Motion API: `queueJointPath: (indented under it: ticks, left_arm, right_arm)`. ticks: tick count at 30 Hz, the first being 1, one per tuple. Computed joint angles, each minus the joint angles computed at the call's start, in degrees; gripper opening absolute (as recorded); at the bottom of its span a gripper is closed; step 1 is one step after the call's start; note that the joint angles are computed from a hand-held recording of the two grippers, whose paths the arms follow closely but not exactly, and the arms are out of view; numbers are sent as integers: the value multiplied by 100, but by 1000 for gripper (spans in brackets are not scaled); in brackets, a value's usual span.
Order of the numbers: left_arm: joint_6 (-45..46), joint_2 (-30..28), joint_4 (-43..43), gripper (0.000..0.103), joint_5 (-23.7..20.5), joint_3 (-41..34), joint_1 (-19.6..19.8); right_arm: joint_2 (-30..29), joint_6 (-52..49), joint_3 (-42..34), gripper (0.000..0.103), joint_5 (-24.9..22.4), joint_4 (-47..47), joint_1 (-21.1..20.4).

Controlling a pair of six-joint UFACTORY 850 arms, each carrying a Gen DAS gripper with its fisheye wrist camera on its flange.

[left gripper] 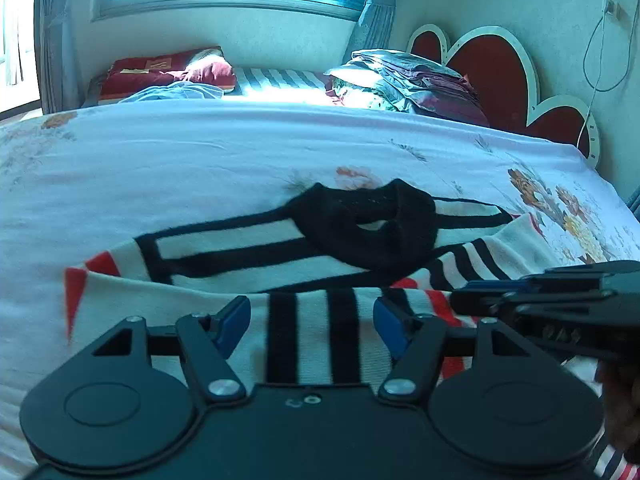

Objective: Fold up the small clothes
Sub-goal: 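Lay the cuff down toward the hem with the right gripper and open it, then move both grippers to the sweater hem and lower them to it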

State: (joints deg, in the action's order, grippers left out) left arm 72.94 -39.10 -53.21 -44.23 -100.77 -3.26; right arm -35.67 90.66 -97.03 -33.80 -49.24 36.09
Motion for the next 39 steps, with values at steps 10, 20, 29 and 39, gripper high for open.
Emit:
queueJointPath:
  ticks: [10,20,29,39]
  left_arm:
    - [312,107,319,66,676,316,54]
    - [816,605,238,73,957,1084,-211]
    - [993,872,20,66,1138,1365,390]
    - [1738,1123,-284,69,1236,1846,582]
  right_arm:
    - [-14,-276,223,14,-1308,69,120]
    - [-130,-807,7,32,-843,219,248]
    - [819,163,1341,33,-1214,-60,340]
    - [943,573,1575,34,-1121,-114,509]
